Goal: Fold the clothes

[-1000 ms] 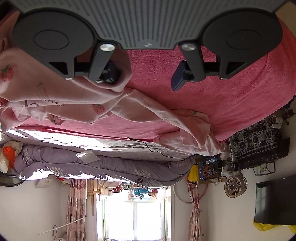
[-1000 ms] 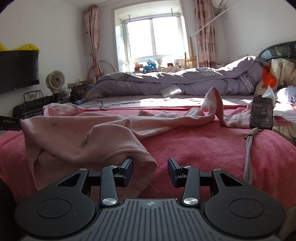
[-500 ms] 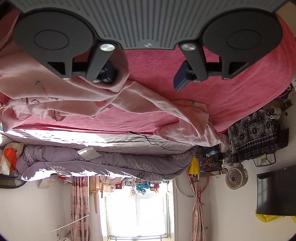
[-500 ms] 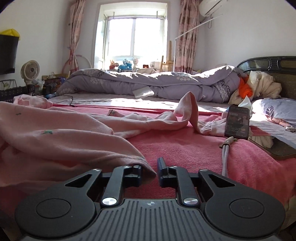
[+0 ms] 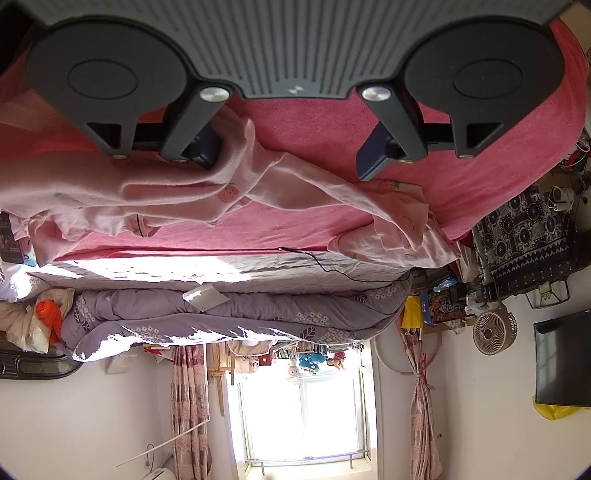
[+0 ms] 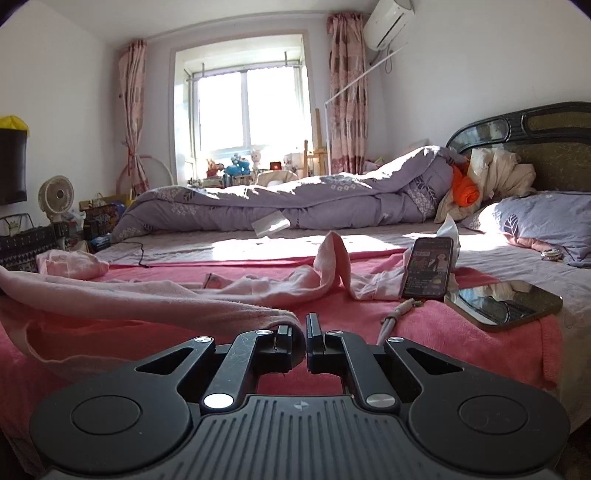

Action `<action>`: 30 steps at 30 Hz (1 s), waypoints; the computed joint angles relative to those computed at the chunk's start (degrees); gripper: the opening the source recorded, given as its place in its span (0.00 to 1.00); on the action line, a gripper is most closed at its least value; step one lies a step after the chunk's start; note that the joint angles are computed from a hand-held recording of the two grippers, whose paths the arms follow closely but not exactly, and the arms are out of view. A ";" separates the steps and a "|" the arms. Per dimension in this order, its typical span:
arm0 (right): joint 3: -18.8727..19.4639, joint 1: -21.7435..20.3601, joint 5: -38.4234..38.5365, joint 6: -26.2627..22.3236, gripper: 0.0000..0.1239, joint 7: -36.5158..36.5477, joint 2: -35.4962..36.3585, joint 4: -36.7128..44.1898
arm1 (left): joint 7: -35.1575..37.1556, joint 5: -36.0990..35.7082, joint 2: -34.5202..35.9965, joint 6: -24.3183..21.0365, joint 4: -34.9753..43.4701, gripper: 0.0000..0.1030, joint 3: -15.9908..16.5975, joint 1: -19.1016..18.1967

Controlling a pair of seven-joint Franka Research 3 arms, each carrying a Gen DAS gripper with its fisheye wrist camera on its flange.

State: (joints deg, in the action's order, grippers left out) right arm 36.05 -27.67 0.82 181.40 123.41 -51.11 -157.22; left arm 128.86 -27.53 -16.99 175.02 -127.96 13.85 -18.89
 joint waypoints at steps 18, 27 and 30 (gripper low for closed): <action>-5.88 9.65 -1.12 -1.71 0.07 2.59 -1.91 -4.09 | -2.41 12.97 -10.77 -11.60 -10.44 0.79 -3.48 8.73; -6.84 12.26 1.24 -2.91 0.07 2.71 -4.02 -4.65 | 16.11 0.41 -18.66 -15.46 -13.00 0.83 7.85 -10.15; -9.11 14.35 2.56 -3.19 0.07 3.16 -2.76 -4.02 | 21.52 -5.38 -18.75 -18.02 -12.56 0.83 8.95 -15.81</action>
State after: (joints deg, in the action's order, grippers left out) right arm 26.94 -13.31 3.37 178.21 126.57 -53.87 -161.24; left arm 150.38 -32.91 -35.74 157.00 -140.52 22.80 -34.70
